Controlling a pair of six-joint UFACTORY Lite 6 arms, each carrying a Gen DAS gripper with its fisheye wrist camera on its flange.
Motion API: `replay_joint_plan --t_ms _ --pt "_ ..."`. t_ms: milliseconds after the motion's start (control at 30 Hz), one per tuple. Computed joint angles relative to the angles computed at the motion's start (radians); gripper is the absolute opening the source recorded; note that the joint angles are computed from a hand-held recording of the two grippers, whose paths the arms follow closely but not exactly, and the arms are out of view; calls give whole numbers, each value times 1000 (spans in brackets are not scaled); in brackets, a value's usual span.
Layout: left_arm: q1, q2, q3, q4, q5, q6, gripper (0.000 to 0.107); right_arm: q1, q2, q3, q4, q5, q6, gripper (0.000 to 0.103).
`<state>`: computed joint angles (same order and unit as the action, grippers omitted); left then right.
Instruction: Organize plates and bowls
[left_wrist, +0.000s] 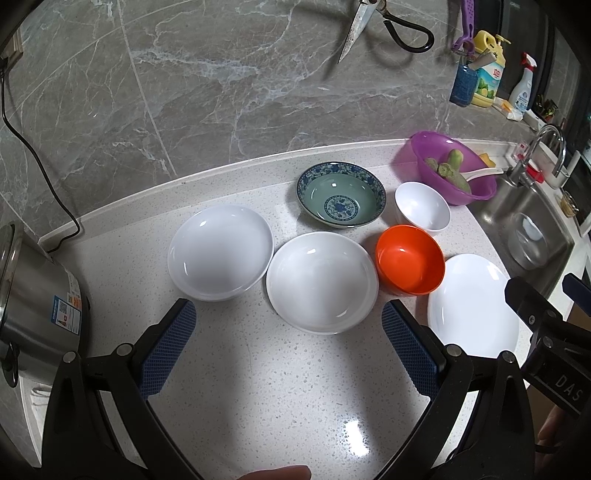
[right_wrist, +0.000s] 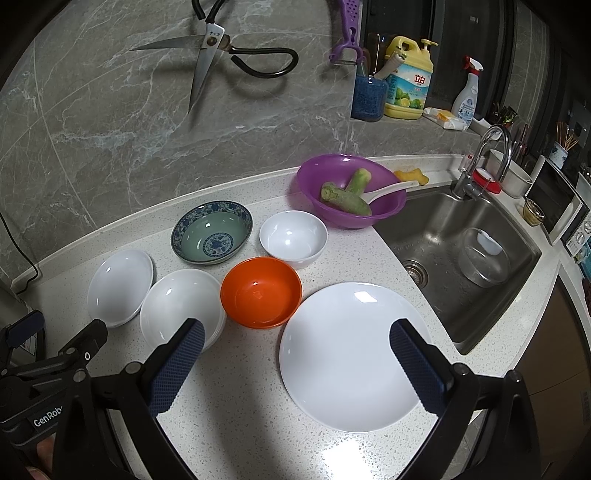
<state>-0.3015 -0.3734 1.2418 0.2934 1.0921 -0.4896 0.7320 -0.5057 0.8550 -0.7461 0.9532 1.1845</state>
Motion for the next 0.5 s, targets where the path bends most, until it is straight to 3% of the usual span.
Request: replay_joint_plan --t_ms 500 --pt "-3 1 2 3 4 -4 102 0 0 -1 1 -1 -1 102"
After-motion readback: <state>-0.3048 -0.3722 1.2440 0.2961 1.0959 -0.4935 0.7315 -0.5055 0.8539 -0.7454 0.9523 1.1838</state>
